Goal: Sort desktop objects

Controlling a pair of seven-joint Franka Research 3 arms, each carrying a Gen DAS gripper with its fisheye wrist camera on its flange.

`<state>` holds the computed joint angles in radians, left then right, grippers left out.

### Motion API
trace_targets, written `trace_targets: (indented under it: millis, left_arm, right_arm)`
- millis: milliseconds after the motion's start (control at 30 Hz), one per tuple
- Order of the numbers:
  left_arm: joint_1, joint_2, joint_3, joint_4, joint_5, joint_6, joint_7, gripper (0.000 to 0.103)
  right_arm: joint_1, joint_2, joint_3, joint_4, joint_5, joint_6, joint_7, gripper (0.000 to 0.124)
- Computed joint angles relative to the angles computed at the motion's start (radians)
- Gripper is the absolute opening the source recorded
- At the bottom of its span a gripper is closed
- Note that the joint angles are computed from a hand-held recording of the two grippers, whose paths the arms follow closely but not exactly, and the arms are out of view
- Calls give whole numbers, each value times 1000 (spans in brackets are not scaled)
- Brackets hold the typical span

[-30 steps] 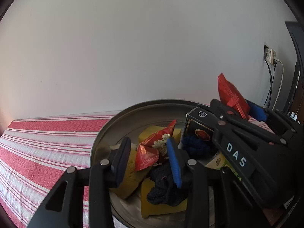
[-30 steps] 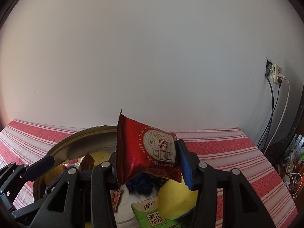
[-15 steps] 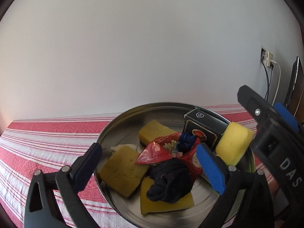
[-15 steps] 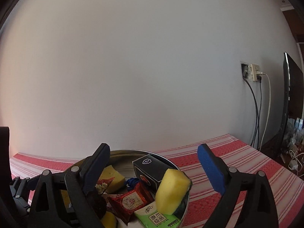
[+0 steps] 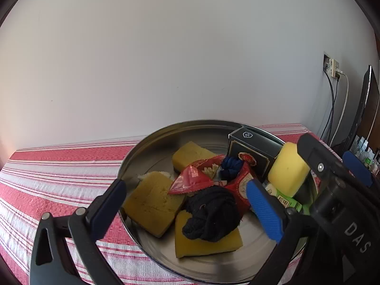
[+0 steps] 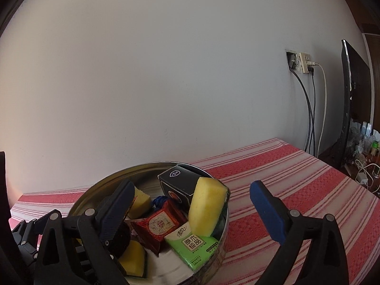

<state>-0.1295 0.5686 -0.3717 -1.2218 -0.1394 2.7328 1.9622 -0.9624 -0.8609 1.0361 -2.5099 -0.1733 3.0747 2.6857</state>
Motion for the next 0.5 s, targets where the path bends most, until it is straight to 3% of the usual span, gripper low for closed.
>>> trace_targets:
  millis: [500]
  left_arm:
    - [81, -116, -39, -201, -41, 115, 85, 102]
  right_arm:
    - [93, -117, -19, -63, -5, -67, 99, 99]
